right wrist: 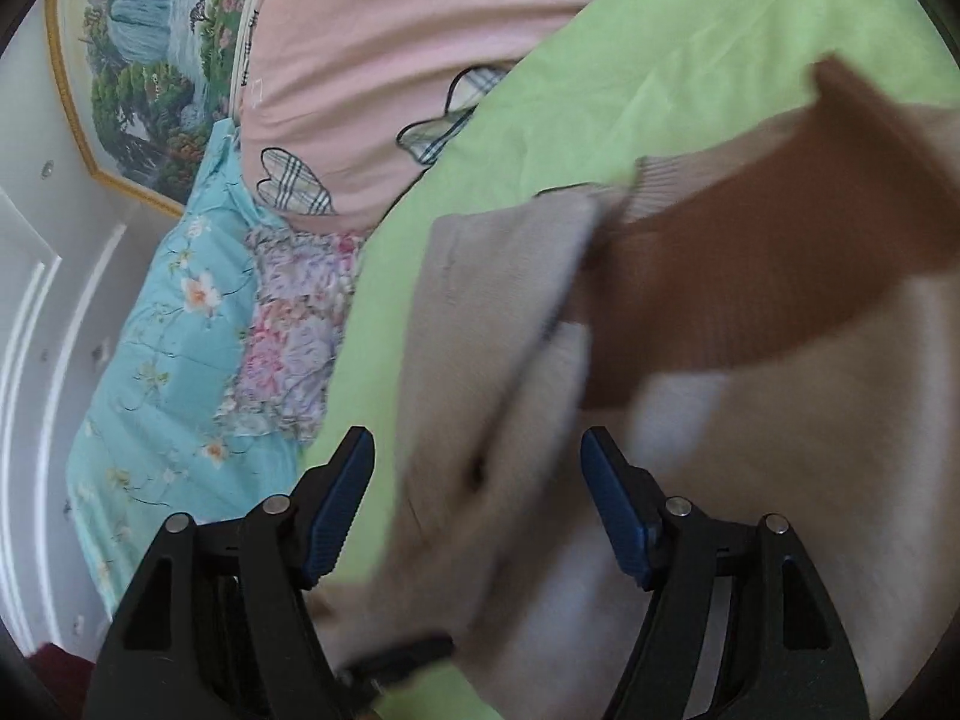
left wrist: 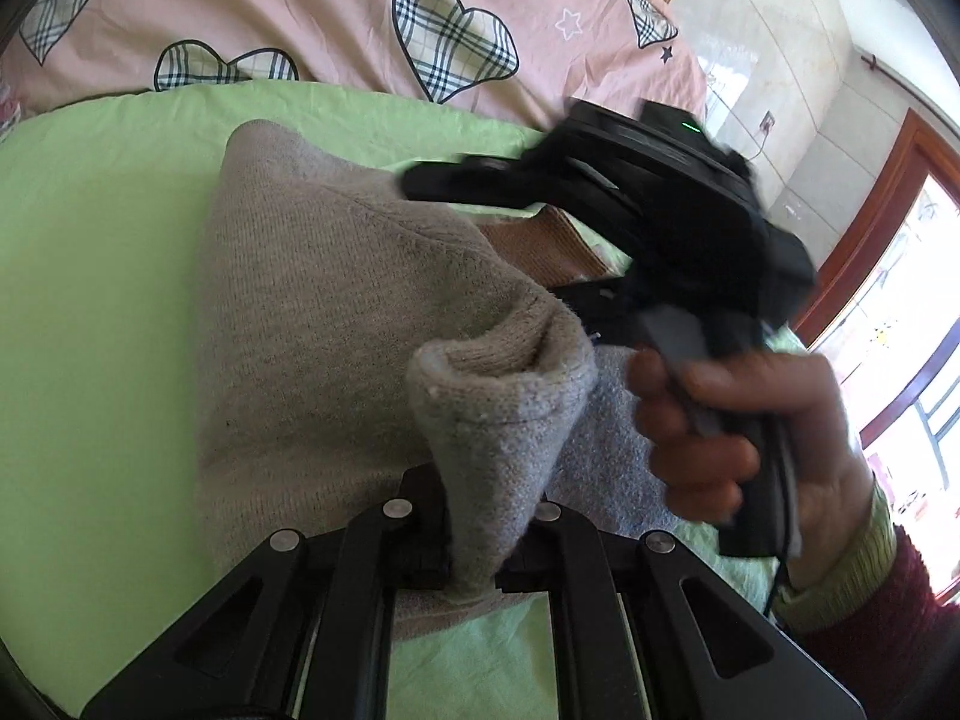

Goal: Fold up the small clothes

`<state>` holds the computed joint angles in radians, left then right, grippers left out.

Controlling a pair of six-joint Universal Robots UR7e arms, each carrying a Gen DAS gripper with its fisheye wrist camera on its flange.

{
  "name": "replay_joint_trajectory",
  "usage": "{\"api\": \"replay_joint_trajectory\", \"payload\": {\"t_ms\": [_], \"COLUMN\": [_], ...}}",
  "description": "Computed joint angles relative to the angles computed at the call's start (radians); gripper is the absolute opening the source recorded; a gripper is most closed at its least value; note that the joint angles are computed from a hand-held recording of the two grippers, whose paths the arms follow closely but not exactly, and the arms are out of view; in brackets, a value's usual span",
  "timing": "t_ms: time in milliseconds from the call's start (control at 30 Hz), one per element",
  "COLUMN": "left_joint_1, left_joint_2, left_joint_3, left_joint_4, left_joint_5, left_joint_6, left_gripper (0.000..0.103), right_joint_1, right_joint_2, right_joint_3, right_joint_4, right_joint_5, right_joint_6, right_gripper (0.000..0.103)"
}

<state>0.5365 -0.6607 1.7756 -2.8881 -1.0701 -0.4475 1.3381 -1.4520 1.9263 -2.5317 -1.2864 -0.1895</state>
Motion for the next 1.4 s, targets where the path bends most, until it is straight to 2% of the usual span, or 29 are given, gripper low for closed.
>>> {"api": "replay_joint_trajectory", "payload": {"t_ms": [33,67,133,167,300,433,500,667,767,867,967,1033,1067,1133,1233,1267,1367,1400], "left_joint_1": [-0.002,-0.005,-0.012,-0.015,-0.035,-0.050,-0.051,-0.037,-0.039,-0.040,-0.028,-0.020,-0.019,-0.010,-0.004,-0.002,-0.002,-0.001], "left_joint_2": [-0.002,-0.003,-0.006,-0.009,0.006,0.084,0.127,0.214,0.237,0.248,0.264,0.267,0.264,0.255,0.230,0.214,0.143,0.119], "left_joint_3": [0.003,0.004,-0.002,-0.009,-0.061,-0.169,-0.215,-0.297,-0.321,-0.333,-0.352,-0.353,-0.347,-0.337,-0.314,-0.299,-0.217,-0.191], "left_joint_4": [0.003,0.007,0.033,0.043,0.041,0.070,0.095,0.147,0.174,0.171,0.208,0.210,0.203,0.187,0.188,0.188,0.161,0.149], "left_joint_5": [0.006,0.012,0.022,0.016,-0.019,-0.088,-0.110,-0.218,-0.226,-0.238,-0.248,-0.254,-0.257,-0.292,-0.326,-0.331,-0.348,-0.342], "left_joint_6": [0.002,0.004,-0.003,-0.001,0.070,0.124,0.124,0.084,0.086,0.097,0.088,0.091,0.092,0.089,0.095,0.103,0.098,0.094], "left_gripper": [0.007,0.007,0.007,0.007,0.007,0.008,0.008,0.008,0.008,0.008,0.009,0.013,0.016,0.028,0.036,0.036,0.043,0.046], "right_joint_1": [0.016,0.029,0.045,0.049,0.085,0.076,0.032,-0.069,-0.090,-0.099,-0.090,-0.103,-0.109,-0.108,-0.094,-0.087,-0.076,-0.079], "right_joint_2": [0.035,0.051,0.074,0.070,-0.005,-0.090,-0.124,-0.179,-0.196,-0.206,-0.189,-0.192,-0.200,-0.215,-0.233,-0.240,-0.276,-0.291], "right_joint_3": [-0.026,-0.039,-0.063,-0.063,-0.036,-0.044,-0.047,-0.022,-0.015,-0.007,0.006,0.021,0.032,0.051,0.073,0.080,0.116,0.133], "right_joint_4": [-0.008,-0.017,-0.019,-0.024,-0.071,-0.057,-0.033,-0.017,-0.019,-0.036,-0.074,-0.094,-0.110,-0.135,-0.158,-0.167,-0.198,-0.218], "right_joint_5": [-0.038,-0.075,-0.101,-0.100,-0.119,-0.153,-0.157,-0.226,-0.243,-0.223,-0.290,-0.276,-0.275,-0.283,-0.316,-0.332,-0.358,-0.356], "right_joint_6": [0.014,0.015,0.014,0.013,-0.069,-0.139,-0.140,-0.143,-0.175,-0.183,-0.198,-0.187,-0.189,-0.174,-0.170,-0.170,-0.182,-0.192], "right_gripper": [0.070,0.050,0.024,0.020,0.019,0.019,0.019,0.019,0.019,0.019,0.019,0.019,0.021,0.027,0.032,0.041,0.080,0.081]}}
